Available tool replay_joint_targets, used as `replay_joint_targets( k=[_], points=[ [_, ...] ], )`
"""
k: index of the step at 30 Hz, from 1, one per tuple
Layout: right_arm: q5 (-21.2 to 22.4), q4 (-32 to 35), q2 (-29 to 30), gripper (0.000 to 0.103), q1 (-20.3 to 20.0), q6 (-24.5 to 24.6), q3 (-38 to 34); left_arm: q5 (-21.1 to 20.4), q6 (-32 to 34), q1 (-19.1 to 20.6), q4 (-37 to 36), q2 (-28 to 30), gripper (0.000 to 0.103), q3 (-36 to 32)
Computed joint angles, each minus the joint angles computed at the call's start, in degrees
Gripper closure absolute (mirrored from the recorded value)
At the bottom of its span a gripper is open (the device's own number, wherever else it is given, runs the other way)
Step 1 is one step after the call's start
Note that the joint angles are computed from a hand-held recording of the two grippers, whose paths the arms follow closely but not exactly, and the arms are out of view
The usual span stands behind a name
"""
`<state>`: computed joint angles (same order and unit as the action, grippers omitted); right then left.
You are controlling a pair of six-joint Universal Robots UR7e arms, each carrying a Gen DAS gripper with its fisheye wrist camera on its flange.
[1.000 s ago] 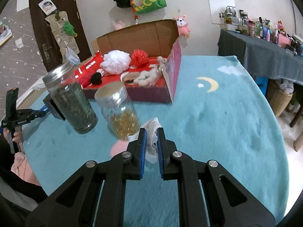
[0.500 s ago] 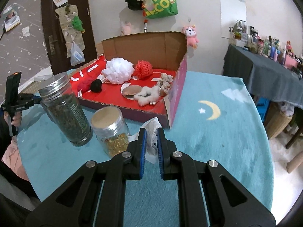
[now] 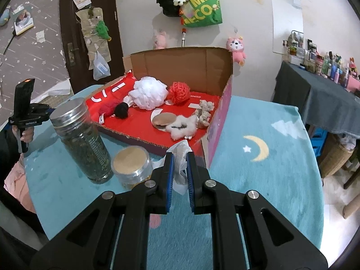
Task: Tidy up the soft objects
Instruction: 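Carry the blue tube and white tissue over toward the cardboard box, then lower the tube and tissue into the box and open both tools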
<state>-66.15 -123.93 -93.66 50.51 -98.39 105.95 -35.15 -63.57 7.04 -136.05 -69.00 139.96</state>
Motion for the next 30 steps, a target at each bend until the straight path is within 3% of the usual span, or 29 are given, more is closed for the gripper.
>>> replay_joint_targets(
  k=[7,11,16,21,27,30],
  points=[
    [-0.56,2.01,0.78,0.092,2.15,-0.20,-1.55,0.28,11.18,2.70,-8.98,2.83,0.091,-2.96],
    [-2.99,1.72,1.66,0.092,5.09,1.40,-2.17,-1.40,16.30,5.16,-12.13,5.12,0.091,-7.10],
    [-7.59,0.91,2.25,0.092,9.96,3.68,-2.23,-4.52,17.65,7.79,-8.20,9.06,0.091,-15.14],
    [-16.41,0.66,4.35,0.092,16.35,9.58,-2.88,-11.47,14.68,12.06,-0.59,13.84,0.091,-24.94],
    [-30.28,-6.48,8.58,0.092,22.69,15.41,-1.39,-15.02,11.74,15.93,8.79,19.54,0.091,-34.48],
    [-36.43,-3.46,11.72,0.092,24.79,19.77,-3.79,-18.03,9.85,18.29,11.42,20.93,0.091,-37.50]
  ],
)
